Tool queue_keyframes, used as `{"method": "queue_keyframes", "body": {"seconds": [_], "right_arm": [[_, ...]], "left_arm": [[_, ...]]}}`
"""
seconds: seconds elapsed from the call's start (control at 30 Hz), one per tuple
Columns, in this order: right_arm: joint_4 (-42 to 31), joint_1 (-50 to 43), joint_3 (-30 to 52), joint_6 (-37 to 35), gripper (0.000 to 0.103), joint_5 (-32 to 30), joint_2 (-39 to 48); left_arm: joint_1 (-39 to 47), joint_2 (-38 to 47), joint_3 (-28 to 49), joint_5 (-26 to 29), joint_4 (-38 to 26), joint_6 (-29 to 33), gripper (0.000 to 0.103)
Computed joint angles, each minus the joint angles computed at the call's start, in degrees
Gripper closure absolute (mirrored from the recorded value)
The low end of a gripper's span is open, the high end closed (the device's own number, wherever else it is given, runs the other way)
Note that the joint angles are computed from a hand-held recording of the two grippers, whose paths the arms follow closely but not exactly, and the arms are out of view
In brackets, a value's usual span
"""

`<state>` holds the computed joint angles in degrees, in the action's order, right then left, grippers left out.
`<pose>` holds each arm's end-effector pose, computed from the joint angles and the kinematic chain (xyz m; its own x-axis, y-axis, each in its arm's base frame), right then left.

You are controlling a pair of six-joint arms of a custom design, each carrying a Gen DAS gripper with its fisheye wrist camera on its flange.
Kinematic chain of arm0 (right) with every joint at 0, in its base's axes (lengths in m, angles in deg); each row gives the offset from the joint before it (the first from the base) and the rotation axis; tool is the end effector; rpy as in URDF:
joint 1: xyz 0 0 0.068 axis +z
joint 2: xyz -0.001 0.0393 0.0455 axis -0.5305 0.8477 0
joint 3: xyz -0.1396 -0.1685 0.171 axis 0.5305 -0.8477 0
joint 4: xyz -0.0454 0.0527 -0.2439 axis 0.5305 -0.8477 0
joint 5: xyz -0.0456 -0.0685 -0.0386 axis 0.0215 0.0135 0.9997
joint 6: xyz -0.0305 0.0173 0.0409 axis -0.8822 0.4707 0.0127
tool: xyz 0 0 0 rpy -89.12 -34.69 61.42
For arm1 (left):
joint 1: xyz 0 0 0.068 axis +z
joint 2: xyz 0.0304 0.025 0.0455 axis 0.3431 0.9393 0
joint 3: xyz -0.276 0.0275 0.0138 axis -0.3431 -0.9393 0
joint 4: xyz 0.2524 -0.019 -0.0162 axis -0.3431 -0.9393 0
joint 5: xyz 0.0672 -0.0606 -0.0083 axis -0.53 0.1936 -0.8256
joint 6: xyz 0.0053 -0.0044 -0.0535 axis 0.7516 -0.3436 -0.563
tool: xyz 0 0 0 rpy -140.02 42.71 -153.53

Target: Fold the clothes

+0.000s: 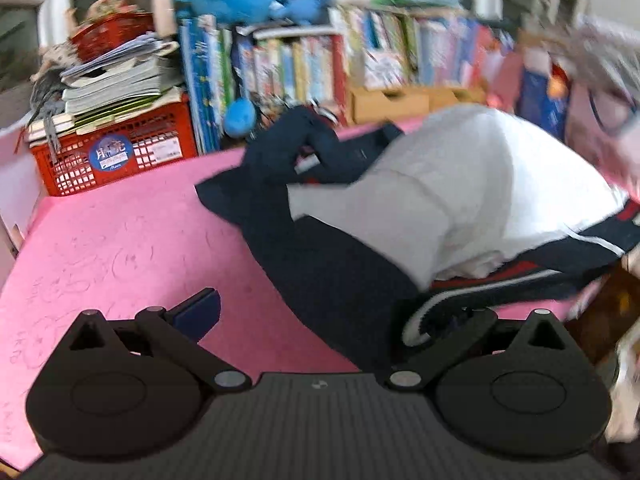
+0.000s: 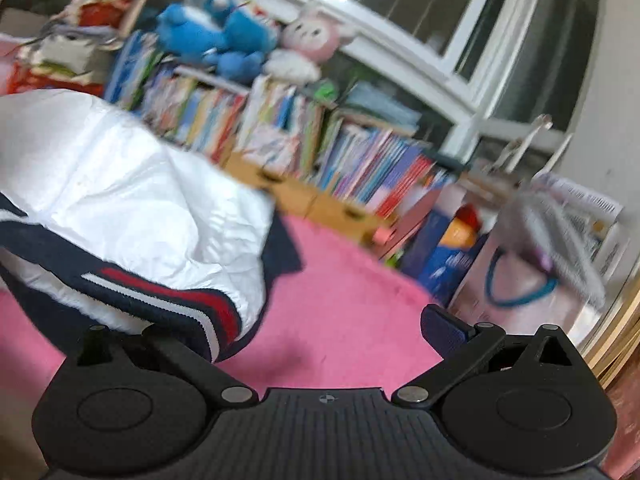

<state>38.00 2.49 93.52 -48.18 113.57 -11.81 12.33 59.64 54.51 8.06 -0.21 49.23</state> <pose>0.0941 0.0300 0.2340 -0.4873 -0.2614 -0.8332 0.2342 0.8801 -0.4130 0.2180 -0.0370 0.2449 -0.5217 0.3584 -0.7742 0.4591 0.8828 0.0994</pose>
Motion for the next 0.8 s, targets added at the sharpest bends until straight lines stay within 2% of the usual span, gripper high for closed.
{"method": "queue_keyframes", "body": {"seconds": [0.03,0.13,0.2,0.27,0.33,0.37,0.5,0.6,0.67,0.7,0.73,0.77,0.8], "right_arm": [[-3.72,1.66,0.31,3.16,0.000,-0.65,-0.35],[-10.39,4.41,1.36,6.67,0.000,-9.15,-1.73],[-14.77,12.81,1.51,10.89,0.000,-10.19,-4.21],[-14.53,21.74,1.40,14.68,0.000,-11.10,-5.91],[-6.72,23.17,-0.29,11.25,0.000,-17.35,-6.94],[-1.30,23.21,-1.33,9.06,0.000,-19.34,-4.44],[21.38,22.87,-3.30,0.42,0.000,-25.73,11.93],[35.93,18.61,-2.52,-4.46,0.000,-31.41,22.29],[46.18,16.65,-0.80,-5.09,0.000,-30.39,31.84],[43.94,16.56,3.35,-4.27,0.000,-30.67,38.37],[39.05,16.53,8.70,-3.51,0.003,-31.75,44.83],[34.26,16.39,14.09,-3.26,0.012,-33.15,50.82],[31.82,17.34,16.60,-4.14,0.012,-36.19,53.94]], "left_arm": [[-0.67,-1.54,-0.91,-0.40,-2.02,0.90,0.000],[-2.28,-5.40,-3.16,-0.20,-8.13,3.04,0.000],[-2.97,-7.10,-4.37,1.07,-11.25,3.93,0.000],[-4.62,-8.57,-5.35,-0.98,-11.37,2.89,0.000],[-4.01,-9.59,-5.18,-2.26,-10.32,1.13,0.000],[-2.79,-9.72,-4.57,-2.10,-9.94,0.28,0.000],[3.81,-9.01,-1.17,0.06,-8.45,-1.81,0.000],[7.03,-7.04,1.67,-0.20,-6.50,-3.13,0.000],[7.86,-5.85,2.68,-1.21,-4.85,-3.94,0.000],[7.86,-4.41,3.63,-1.94,-3.87,-4.65,0.000],[7.51,-3.99,3.94,-2.72,-3.38,-5.46,0.000],[7.13,-3.11,4.29,-3.22,-2.53,-6.11,0.000],[6.78,-2.09,4.69,-3.67,-1.60,-6.72,0.000]]}}
